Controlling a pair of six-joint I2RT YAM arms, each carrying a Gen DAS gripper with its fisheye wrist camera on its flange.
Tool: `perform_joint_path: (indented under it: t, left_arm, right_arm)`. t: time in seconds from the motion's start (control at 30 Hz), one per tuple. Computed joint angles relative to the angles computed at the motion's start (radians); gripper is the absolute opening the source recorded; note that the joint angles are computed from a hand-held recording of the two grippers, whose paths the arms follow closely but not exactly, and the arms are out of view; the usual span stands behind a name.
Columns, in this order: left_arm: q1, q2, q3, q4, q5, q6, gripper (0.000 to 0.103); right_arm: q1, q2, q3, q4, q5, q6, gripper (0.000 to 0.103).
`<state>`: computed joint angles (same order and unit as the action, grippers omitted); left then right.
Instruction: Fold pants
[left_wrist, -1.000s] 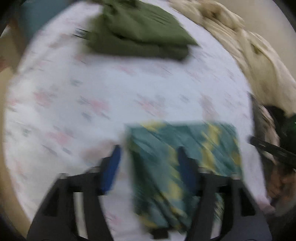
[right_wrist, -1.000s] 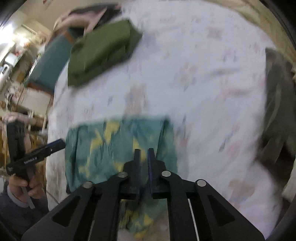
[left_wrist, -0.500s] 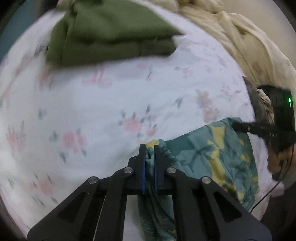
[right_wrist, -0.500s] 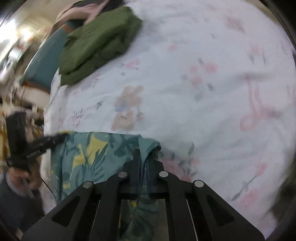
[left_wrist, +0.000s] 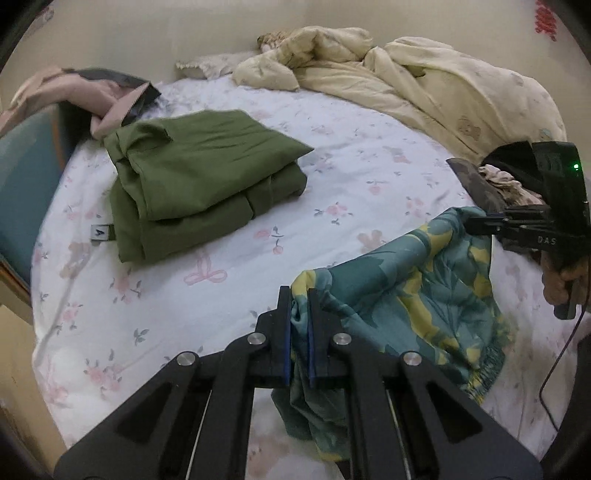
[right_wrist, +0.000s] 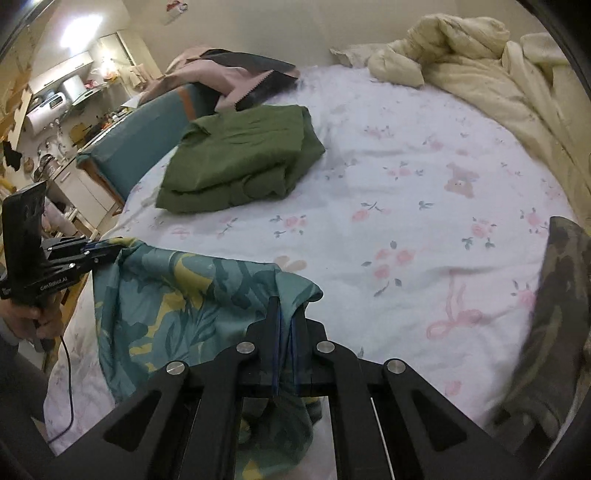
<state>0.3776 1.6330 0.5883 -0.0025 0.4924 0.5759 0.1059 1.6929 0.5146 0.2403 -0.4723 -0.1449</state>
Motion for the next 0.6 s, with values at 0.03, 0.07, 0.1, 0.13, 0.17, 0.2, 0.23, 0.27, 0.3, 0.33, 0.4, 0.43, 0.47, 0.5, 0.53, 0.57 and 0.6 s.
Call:
perform_joint_path:
  t: [0.03,0.07,0.1,0.13,0.17,0.2,0.23,0.27,0.3,0.33,0.4,0.43,0.47,0.5,0.53,0.57,0.6]
  left_arm:
    - [0.005,-0.044,-0.032,0.014,0.010,0.012,0.005]
    - [0.014,-0.090,-0.065,0.023,0.015,0.039,0.005]
    - [0.018,-0.145,-0.102,0.024,0.012,0.069,0.005]
    - [0.008,-0.163,-0.112,0.017,-0.003,0.082,0.005]
    - [-0.001,-0.161,-0.109,0.008,-0.020,0.082,0.005]
    - [0.000,-0.159,-0.108,0.008,-0.033,0.081,0.005]
    - [-0.002,-0.157,-0.113,0.028,-0.046,0.079,0.005]
    - [-0.011,-0.149,-0.119,0.060,-0.064,0.081,0.005]
    - [-0.025,-0.134,-0.123,0.095,-0.089,0.090,0.005]
    - [-0.037,-0.116,-0.113,0.108,-0.107,0.087,0.005]
    - [-0.034,-0.080,-0.062,0.066,-0.088,0.044,0.005]
    - [-0.028,-0.063,-0.035,0.041,-0.063,0.022,0.005]
    - [-0.028,-0.045,-0.016,0.026,-0.050,0.008,0.005]
    - [-0.040,-0.021,-0.007,0.040,-0.064,-0.005,0.005]
    - [-0.056,-0.001,-0.007,0.062,-0.087,-0.004,0.005]
    - [-0.072,0.023,-0.004,0.083,-0.109,0.002,0.005]
    - [-0.087,0.054,0.003,0.102,-0.132,0.002,0.005]
  right_arm:
    - [0.021,-0.043,-0.032,0.022,0.030,-0.009,0.003]
    - [0.048,-0.087,-0.056,0.026,0.077,-0.026,0.003]
    - [0.065,-0.121,-0.079,0.031,0.101,-0.033,0.003]
    - [0.080,-0.139,-0.090,0.028,0.122,-0.032,0.003]
    - [0.093,-0.145,-0.094,0.030,0.146,-0.025,0.003]
    - [0.101,-0.141,-0.095,0.043,0.160,-0.019,0.003]
    - [0.110,-0.138,-0.097,0.060,0.176,-0.017,0.003]
    - [0.119,-0.129,-0.097,0.081,0.188,-0.018,0.003]
    - [0.125,-0.124,-0.093,0.089,0.196,-0.020,0.003]
    - [0.129,-0.123,-0.092,0.092,0.205,-0.018,0.003]
    - [0.130,-0.105,-0.077,0.093,0.219,0.001,0.003]
    - [0.127,-0.080,-0.054,0.070,0.232,0.019,0.003]
    - [0.115,-0.048,-0.026,0.042,0.218,0.039,0.003]
    - [0.099,-0.001,0.009,0.017,0.189,0.052,0.004]
    - [0.095,0.038,0.041,-0.009,0.190,0.059,0.004]
    - [0.093,0.058,0.060,-0.023,0.191,0.064,0.010]
    - [0.091,0.080,0.078,-0.033,0.195,0.079,0.010]
